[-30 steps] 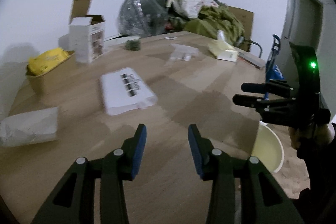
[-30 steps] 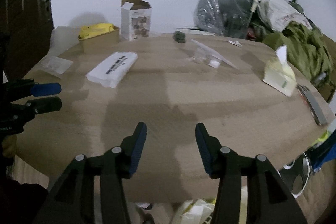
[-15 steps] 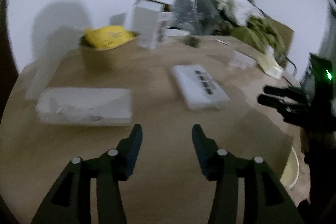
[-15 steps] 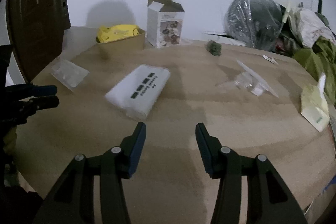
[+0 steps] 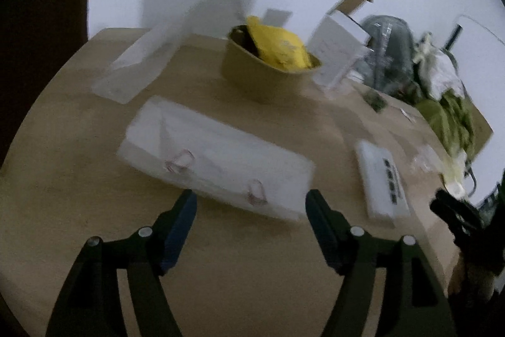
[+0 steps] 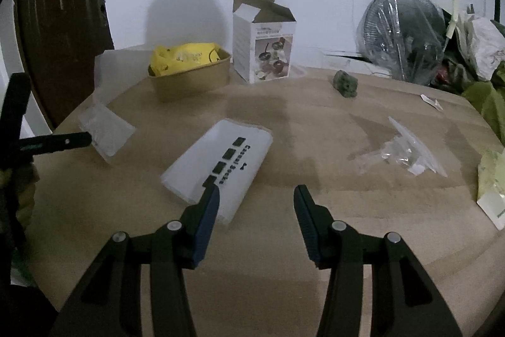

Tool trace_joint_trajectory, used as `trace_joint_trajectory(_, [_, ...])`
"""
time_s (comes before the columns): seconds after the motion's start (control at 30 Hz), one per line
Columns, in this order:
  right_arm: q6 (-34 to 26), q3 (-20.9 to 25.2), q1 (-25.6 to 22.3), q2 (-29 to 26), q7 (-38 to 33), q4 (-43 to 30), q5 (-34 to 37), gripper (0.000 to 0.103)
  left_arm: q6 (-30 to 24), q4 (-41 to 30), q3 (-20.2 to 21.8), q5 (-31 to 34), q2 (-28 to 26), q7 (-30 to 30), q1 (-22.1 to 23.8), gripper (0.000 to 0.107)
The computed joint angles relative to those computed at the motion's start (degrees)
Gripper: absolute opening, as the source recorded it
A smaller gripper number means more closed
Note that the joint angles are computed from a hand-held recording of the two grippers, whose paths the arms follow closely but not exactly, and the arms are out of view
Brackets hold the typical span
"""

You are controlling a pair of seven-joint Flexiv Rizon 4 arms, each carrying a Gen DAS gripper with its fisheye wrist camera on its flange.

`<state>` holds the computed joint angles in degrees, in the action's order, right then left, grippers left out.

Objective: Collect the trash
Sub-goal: 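Close the right tool on the white sock package while the left tool grasps a clear plastic bag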

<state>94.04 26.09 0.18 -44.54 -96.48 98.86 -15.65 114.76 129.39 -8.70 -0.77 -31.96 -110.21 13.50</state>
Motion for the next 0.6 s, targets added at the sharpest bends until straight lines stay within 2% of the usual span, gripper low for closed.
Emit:
trace_joint_trajectory(0.23, [-2.89,1.42,-0.93,-1.97,-0.63,-3.44,0.90,0.047,-4.16,-4.92,0.45,-3.05,-2.37,0.62,-0.23,0.072])
trace_joint_trajectory(0.27, [-3.51,1.69,-1.02,-2.32,-0.91,-4.13,1.15,0.047,-5.24,-5.93,1.53,-4.09,-2.67,1.24,-1.42,0.072])
trace_joint_trajectory(0.4, [-5.08,1.92,-0.54,-3.11,-2.84,-5.93,2.31,0.060,-7.34,-9.18,3.55,-7.16,-3.99,3.12,-4.02,0.072])
trace_joint_trajectory(0.6, [-6.79,2.97,-0.78,-4.02,-6.43,-7.83,4.36,0.061,-10.65,-14.67,6.55,-11.21,-6.39,6.31,-8.16,0.074])
